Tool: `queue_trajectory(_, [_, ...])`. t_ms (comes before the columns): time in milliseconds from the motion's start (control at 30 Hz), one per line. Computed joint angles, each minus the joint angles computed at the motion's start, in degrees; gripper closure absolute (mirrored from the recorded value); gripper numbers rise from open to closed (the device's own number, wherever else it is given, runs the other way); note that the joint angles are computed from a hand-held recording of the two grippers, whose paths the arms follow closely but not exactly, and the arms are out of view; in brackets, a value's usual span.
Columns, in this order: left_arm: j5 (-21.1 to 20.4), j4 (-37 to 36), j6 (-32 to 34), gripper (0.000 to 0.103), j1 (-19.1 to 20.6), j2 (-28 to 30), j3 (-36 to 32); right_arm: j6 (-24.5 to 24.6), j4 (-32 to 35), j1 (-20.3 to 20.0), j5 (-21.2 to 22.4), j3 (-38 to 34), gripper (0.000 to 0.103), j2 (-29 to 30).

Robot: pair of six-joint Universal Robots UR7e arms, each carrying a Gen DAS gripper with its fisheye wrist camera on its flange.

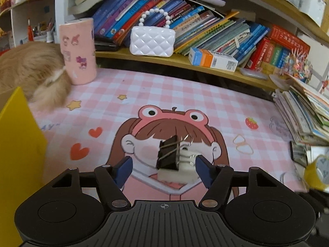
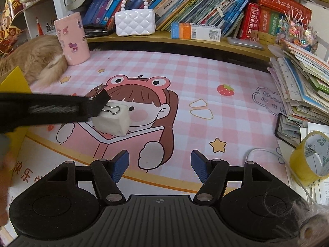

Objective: Organize objects
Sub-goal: 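Close left tool on black binder clip while right tool grasps white block, then carry binder clip in left tool and white block in right tool over box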

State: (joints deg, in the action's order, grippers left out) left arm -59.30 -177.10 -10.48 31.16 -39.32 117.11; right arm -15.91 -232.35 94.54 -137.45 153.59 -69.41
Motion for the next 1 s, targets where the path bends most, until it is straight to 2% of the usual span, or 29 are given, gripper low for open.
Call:
queue_trajectory(67, [-0.89,0.0,-1.01,0.039,0.78,1.01,-1.04,-0.46,0.4,-0.21,0.85,0.07,0.039,-0.29])
queue_trajectory(100, [-1.17,0.35,-1.53,0.045,1.12,1.48,-1.59,-0.87,0.35,-0.3,1.31,0.1,0.039,-0.3])
queue_trajectory(200, [-2.17,-0.11,-2.35,0.052,2.21,2.65,-2.75,-2.53,-0.65,-0.49,2.58,0.25,0.039,0.22])
queue_trajectory(300, [-5.29,-0.03,-3.36,0.078,3.45,2.35,-3.44,-3.45,-0.57,-0.93,4.06,0.06,0.039,0.47])
queue_trajectory(333, [-5.99,0.47,-3.7,0.08,3.73,1.91,-3.54,-3.87,-0.46,-1.17,4.64,-0.1,0.039,0.51])
queue_trajectory(433, [-6.63,-0.2,-4.65,0.08,3.95,-0.28,-2.18,-6.22,-1.37,-1.65,6.22,-1.07,0.039,1.71])
queue_trajectory(700, [-1.94,0.88,-7.58,0.08,1.94,-9.9,4.88,-13.68,-5.11,-3.58,11.32,-5.55,0.039,7.38])
queue_trajectory(867, [0.93,3.15,-9.33,0.08,-0.01,-15.45,8.97,-13.78,-3.73,-4.65,12.89,-8.53,0.039,9.24])
queue_trajectory(1000, [2.35,4.31,-9.56,0.08,-1.41,-18.13,11.09,-14.37,-3.37,-4.66,10.88,-10.93,0.043,11.19])
